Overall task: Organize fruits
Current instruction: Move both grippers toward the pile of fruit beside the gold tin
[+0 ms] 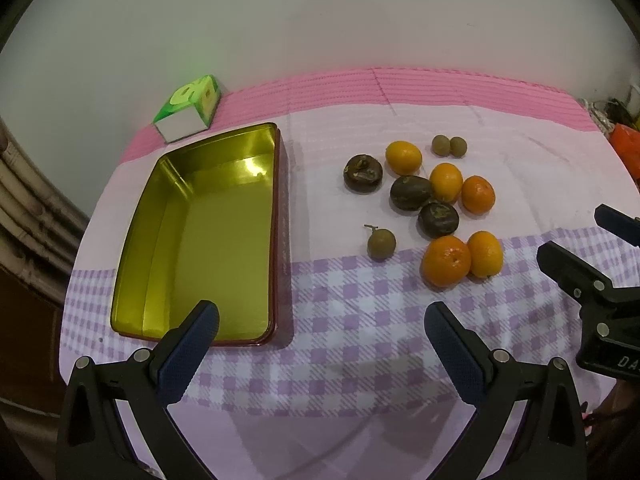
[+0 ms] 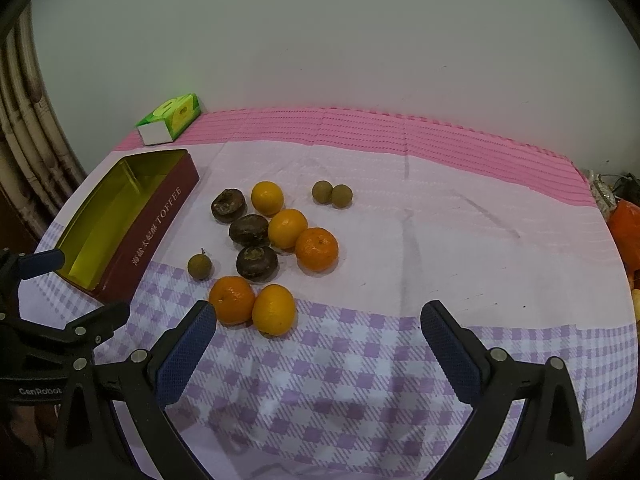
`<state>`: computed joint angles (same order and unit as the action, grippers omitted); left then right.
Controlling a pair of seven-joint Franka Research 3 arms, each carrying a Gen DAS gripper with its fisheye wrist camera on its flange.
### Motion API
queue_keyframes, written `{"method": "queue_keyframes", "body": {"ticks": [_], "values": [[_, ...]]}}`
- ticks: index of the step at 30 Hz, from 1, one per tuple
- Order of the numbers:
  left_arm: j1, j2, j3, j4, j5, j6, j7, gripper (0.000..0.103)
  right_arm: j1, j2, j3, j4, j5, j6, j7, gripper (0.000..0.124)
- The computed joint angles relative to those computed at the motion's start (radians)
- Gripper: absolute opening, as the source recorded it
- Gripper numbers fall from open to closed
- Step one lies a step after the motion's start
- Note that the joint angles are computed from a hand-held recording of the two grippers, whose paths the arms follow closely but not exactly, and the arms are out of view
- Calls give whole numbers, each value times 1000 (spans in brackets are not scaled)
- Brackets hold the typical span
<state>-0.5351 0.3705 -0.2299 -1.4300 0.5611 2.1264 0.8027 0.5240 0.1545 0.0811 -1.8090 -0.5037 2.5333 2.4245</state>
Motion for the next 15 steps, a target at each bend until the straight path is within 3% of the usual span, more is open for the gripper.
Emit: {"method": "queue_keyframes", "body": {"ticks": [15], "values": [[9, -1, 3, 2, -9, -11, -12, 102, 5, 14, 1, 15, 31, 2, -37, 101]]}}
